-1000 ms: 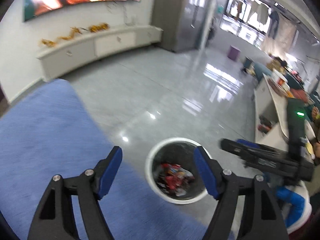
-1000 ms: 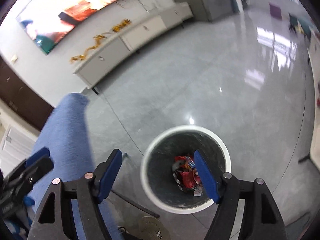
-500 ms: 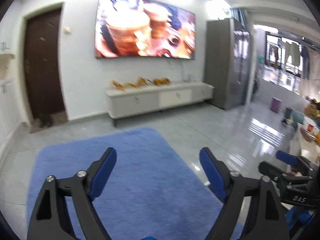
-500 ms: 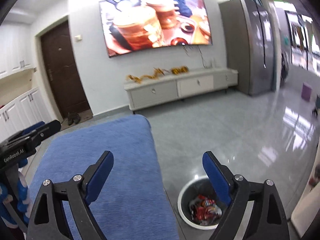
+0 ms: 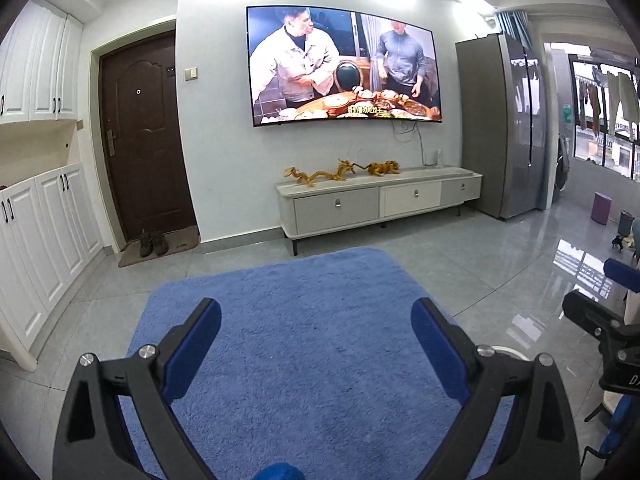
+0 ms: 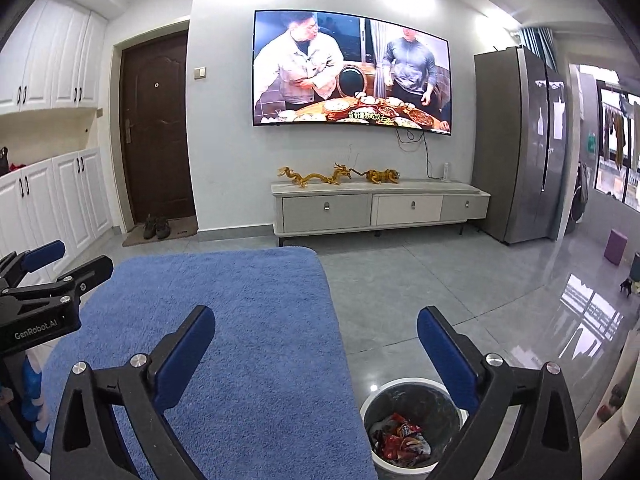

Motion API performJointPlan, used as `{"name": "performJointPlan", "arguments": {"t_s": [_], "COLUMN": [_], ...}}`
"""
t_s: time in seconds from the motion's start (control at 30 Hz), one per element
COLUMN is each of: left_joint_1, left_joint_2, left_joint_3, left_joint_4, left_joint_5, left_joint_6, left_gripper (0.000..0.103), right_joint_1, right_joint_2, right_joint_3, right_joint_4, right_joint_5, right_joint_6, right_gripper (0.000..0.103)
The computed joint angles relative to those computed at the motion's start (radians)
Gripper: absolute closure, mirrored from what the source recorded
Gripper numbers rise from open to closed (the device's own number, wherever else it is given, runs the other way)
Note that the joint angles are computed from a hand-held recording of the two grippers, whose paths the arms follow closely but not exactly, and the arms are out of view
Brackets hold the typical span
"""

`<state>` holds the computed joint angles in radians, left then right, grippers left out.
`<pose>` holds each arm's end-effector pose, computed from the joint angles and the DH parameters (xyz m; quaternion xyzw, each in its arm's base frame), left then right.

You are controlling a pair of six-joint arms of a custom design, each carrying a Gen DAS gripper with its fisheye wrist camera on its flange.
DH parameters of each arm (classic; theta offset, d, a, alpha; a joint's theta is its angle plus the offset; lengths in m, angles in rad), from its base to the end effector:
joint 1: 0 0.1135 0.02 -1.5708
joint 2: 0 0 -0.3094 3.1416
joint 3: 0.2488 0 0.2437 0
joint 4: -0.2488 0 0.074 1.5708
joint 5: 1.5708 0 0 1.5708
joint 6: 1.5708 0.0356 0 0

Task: Collect trash

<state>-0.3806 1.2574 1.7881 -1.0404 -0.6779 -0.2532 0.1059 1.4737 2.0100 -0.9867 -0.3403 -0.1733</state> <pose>0.1817 -0.0486 0.5295 -0.1161 0.8225 0.1238 0.5428 0.2565 0.0392 0.5469 -0.2053 0.8143 0.1257 0.5282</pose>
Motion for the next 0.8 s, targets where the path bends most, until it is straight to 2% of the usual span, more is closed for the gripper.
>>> {"name": "performJointPlan", "arguments": {"t_s": [0.1, 0.23, 0.4, 0.57, 0.8], "left_joint_1": [0.009, 0.053, 0.129, 0.144, 0.155], "left_joint_2": [-0.01, -0.014, 0.002, 0.024, 0.058], "left_joint_3": [-0.024, -0.067, -0.095, -0.119, -0.124], "left_joint_4": [0.022, 0.069, 0.105, 0.148, 0.152], "left_joint_5": [-0.003, 0.03, 0.124, 0.121, 0.13], "left_joint_6": [0.015, 0.044, 0.055, 0.077, 0.062], "left_gripper": [0.0, 0.0, 0.0, 0.0, 0.0], "right_joint_1": [0.009, 0.035, 0.045, 0.041, 0.055], "right_joint_2": [0.004, -0.002, 0.008, 0.029, 0.054], "right_joint_3": [-0.013, -0.052, -0.075, -0.075, -0.078], "right_joint_4": [0.005, 0.03, 0.051, 0.06, 0.076], "right_joint_5": [0.015, 0.062, 0.098, 0.11, 0.135], "right_joint_6": [-0.002, 0.003, 0.012, 0.009, 0.023], "right_gripper": [0.0, 0.0, 0.0, 0.0, 0.0]}}
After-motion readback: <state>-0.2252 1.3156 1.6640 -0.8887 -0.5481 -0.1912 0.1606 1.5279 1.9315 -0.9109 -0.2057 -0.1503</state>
